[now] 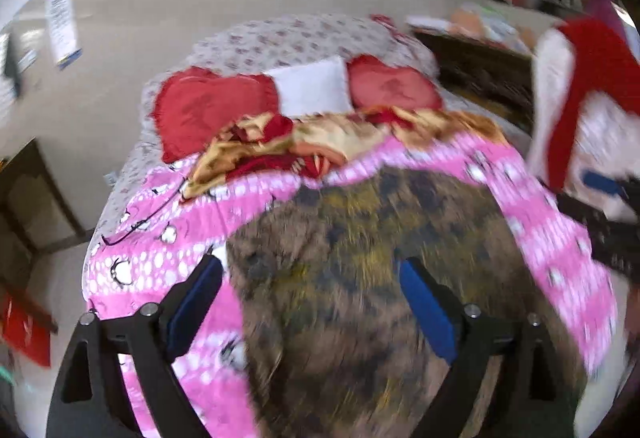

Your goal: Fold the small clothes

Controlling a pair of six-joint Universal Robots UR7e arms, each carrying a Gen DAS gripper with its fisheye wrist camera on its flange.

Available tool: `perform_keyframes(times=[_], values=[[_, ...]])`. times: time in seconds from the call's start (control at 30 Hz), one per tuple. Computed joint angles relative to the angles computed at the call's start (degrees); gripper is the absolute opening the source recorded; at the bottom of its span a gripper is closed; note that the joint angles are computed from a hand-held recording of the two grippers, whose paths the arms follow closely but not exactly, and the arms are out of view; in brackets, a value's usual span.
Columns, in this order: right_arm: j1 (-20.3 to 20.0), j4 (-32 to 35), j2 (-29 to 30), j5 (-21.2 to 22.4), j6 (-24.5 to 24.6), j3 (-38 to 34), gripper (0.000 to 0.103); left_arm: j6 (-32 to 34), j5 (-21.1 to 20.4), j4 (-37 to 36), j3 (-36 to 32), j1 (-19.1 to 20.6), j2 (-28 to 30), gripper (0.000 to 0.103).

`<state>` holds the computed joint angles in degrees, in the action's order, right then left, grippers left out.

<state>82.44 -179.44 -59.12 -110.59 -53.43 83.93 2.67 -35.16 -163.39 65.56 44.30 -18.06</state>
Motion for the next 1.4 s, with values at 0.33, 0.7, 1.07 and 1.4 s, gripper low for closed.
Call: perform_keyframes(times=[0.33,0.7,1.07,1.4], values=[[-13.79,21.39,-24.2,19.14,-11.32,21.73,0.06,-16.0,-3.72,-1.27,42.15,-3.78,-18.13,0.096],[-27.96,15.72,-32.49,28.75,-4.6,31.61,0.06,-34.2,-22.82,-11.97,55.19,-3.95,-19.69,0.073],[-33.32,24.07,-33.12,33.3,-2.83,28.0,0.06,-32.01,-33.86,-20.16,54.2,2.0,-18.5,0.077],[-35.98,37.37,-28.07,32.15,-4.42,23.67,0.06,-31.69,-32.97,-16.33,53.43,1.56,-18.54,0.02]])
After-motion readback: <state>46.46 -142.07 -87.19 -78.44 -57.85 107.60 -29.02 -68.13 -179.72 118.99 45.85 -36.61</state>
